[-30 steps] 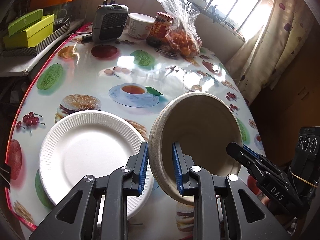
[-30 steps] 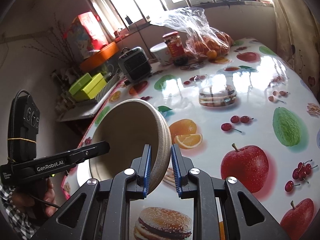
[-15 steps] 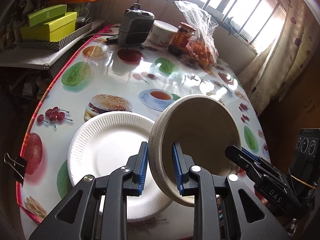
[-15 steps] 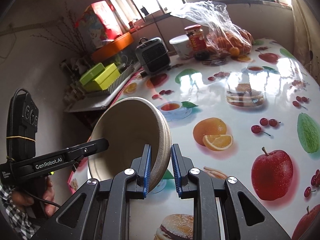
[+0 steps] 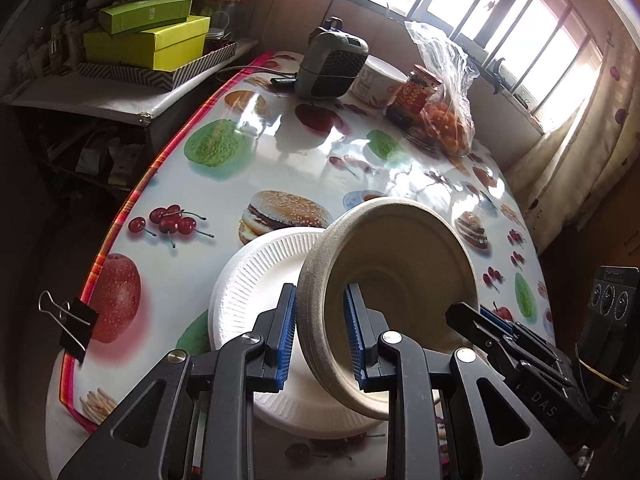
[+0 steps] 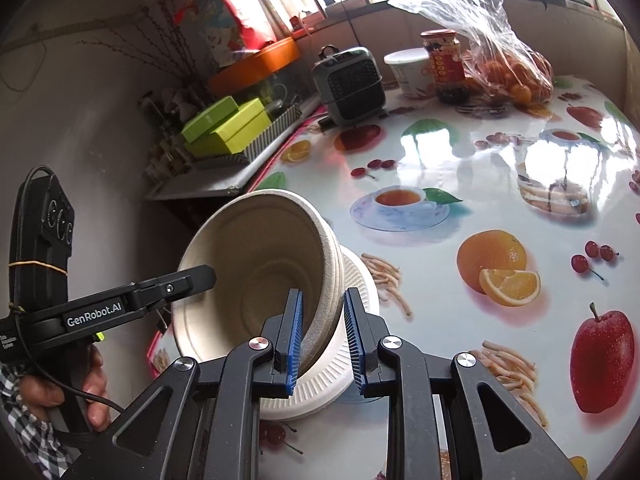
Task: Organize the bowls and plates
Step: 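Lower the held bowl stacks onto the white plate stacks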
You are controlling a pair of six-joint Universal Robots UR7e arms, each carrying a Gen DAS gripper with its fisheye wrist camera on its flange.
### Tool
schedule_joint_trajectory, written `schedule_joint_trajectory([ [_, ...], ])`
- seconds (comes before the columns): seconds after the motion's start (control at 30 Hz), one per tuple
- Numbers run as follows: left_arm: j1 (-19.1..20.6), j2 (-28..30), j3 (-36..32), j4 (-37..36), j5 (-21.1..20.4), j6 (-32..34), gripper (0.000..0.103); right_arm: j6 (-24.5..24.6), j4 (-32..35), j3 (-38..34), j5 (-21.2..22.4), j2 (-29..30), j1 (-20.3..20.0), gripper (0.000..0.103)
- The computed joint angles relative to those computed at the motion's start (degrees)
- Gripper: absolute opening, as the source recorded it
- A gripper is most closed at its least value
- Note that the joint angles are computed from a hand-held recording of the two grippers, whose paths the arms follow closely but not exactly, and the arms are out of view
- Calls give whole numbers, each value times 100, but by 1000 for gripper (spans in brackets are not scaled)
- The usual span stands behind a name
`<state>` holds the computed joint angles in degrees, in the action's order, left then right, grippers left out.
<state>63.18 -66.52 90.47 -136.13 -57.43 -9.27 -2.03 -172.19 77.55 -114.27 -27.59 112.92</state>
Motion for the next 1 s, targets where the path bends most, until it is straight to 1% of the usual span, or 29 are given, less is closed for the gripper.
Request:
schedule_joint_trajectory([
  [0.47, 164, 29, -125, 234, -14, -121, 25, 79, 432, -386, -25, 253, -3, 22],
  [0.6, 201, 52, -160, 300, -41, -139, 25, 106, 541, -489, -96, 317, 3, 22],
  [1.0, 271, 81, -211, 329, -130, -89, 26, 88, 562, -581, -165, 378, 10, 22],
])
